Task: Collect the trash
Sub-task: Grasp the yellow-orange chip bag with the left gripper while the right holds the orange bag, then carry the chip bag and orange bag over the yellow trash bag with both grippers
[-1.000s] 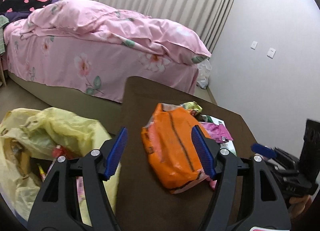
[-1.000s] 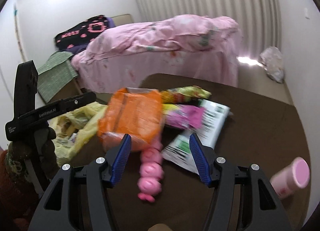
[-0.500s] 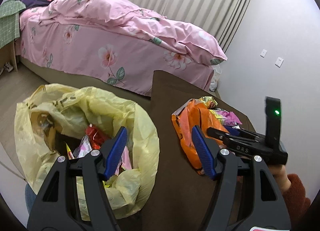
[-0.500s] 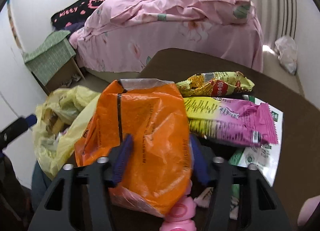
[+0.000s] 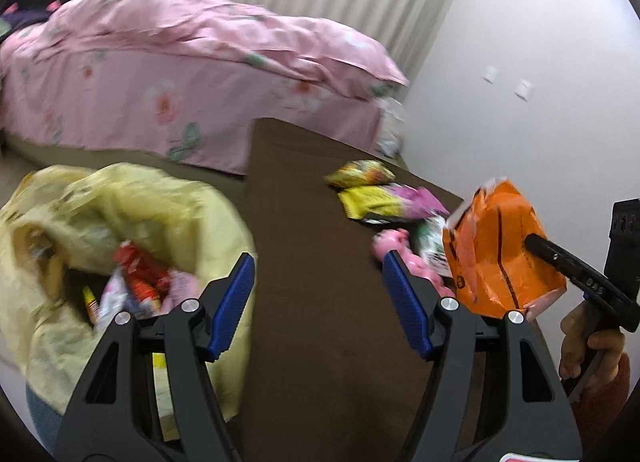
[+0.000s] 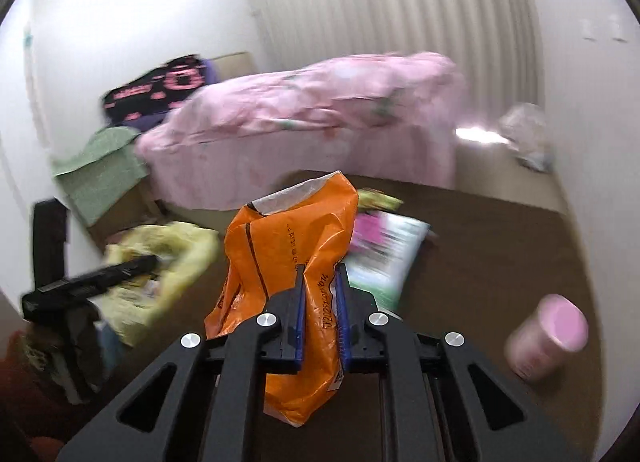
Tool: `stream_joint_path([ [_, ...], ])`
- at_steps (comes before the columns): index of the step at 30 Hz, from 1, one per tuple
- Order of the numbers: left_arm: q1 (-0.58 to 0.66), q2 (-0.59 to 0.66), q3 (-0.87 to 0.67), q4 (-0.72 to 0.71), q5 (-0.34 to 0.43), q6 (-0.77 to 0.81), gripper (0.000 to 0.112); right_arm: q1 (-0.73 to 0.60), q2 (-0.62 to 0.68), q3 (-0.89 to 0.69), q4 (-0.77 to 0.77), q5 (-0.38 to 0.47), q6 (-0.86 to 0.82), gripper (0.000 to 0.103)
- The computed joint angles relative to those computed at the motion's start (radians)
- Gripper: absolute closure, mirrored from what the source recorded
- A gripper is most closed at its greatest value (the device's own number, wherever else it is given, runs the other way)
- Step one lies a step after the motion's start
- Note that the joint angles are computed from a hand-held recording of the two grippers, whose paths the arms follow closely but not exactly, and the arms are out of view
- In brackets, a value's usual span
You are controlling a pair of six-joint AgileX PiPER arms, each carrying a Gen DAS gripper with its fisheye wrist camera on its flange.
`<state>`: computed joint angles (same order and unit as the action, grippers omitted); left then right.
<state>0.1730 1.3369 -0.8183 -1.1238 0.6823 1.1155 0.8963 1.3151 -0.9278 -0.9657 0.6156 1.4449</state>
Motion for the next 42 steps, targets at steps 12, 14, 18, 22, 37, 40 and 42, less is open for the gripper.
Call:
stream_joint_path([
  [12,-0.362,0.442,-0.547,0.334,-0.138,-0.179,0.049,0.108,-0.172,0.345,-0.142,0.047,0.427,0.090],
  [14,-0.385,0.571,-0.714,0.487,-0.101,-0.379,0.049,0.129,-0.192,0.379,-0.160,0.043,0.491,0.090],
  [18,-0.395,0.769,-1.000,0.665,0.076,-0.661,0.049,0.130,-0.207,0.410,-0.163,0.030,0.514,0.090],
  [22,-0.384,0.854,-1.124,0.691,0.195,-0.761,0.071,0.121,-0.209,0.419,-0.183,0.013,0.528,0.090],
  [37,-0.298,0.197,-0.327,0.380,-0.087,-0.437,0.078,0.206,-0.212,0.375,-0.166,0.153,0.500,0.090],
  [40,-0.291,0.101,-0.188,0.379,-0.091,-0.419,0.078,0.232,-0.201,0.323,-0.146,0.222,0.425,0.090],
  [42,-0.299,0.053,-0.112,0.401,-0.115,-0.425,0.078,0.233,-0.178,0.277,-0.128,0.256,0.354,0.090],
])
